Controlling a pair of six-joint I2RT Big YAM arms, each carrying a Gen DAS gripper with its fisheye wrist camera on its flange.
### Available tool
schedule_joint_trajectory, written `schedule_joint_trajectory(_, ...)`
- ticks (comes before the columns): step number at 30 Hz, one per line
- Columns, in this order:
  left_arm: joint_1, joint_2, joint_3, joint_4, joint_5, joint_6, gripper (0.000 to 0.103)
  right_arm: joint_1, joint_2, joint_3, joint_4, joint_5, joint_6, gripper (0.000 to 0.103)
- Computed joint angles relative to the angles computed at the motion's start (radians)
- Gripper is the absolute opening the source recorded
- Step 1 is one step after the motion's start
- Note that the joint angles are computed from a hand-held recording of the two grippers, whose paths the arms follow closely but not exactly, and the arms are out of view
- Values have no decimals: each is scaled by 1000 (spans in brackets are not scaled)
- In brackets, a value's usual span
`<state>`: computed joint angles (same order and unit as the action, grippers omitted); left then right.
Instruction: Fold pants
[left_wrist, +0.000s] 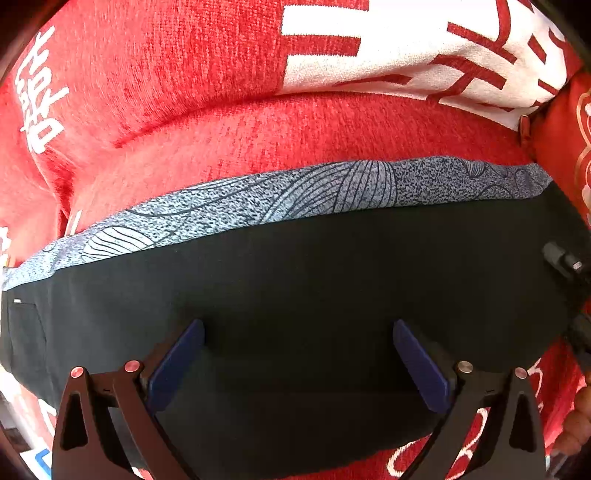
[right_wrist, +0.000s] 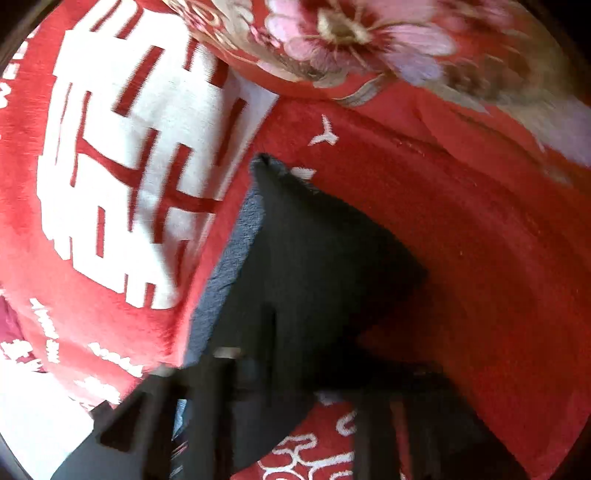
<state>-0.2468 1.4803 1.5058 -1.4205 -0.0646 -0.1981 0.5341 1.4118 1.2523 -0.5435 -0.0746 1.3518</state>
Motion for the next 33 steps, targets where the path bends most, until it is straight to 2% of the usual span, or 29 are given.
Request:
schedule_joint_trajectory(2, 2, -5, 20, -8, 22, -14, 82, 4, -3, 11, -15, 5, -13, 15)
schedule_joint_trajectory(6, 17, -35, 25, 8, 147, -15, 82, 16, -5, 53, -64, 13, -99, 14)
schedule_joint_trajectory(10, -14, -37, -6, 50, 220, -44, 82, 23, 3, 90, -89, 25, -128, 14)
schedule_joint_trajectory(11, -31, -38, -28, 74, 229, -44, 82, 26, 5, 99, -95, 30, -133, 14)
schedule_joint_trajectory(14, -72, -76, -98, 164, 139, -17, 83, 40, 20, 140, -124, 38, -164, 14)
schedule_joint_trajectory(15, -76, -86, -110, 179, 135, -20, 83, 50, 29, 168, -151, 53, -193, 14)
schedule_joint_trajectory(18, -56, -87, -109, 182, 186, -21, 82, 78, 56, 247, -211, 93, -269, 14)
schedule_joint_trajectory(22, -44, -99, -122, 198, 207, 14, 83, 122, 106, 364, -297, 141, -370, 14)
schedule_joint_trajectory(24, -22, -103, -118, 181, 246, 38, 83, 155, 145, 446, -353, 172, -431, 14)
schedule_joint_trajectory(27, 46, -109, -89, 105, 316, 56, 82, 203, 199, 564, -429, 223, -513, 14)
schedule_joint_trajectory(29, 97, -130, -88, 85, 315, 71, 82, 237, 254, 664, -492, 255, -563, 14)
schedule_joint_trajectory(33, 256, -158, -75, 22, 296, 176, 82, 318, 418, 931, -663, 331, -663, 14)
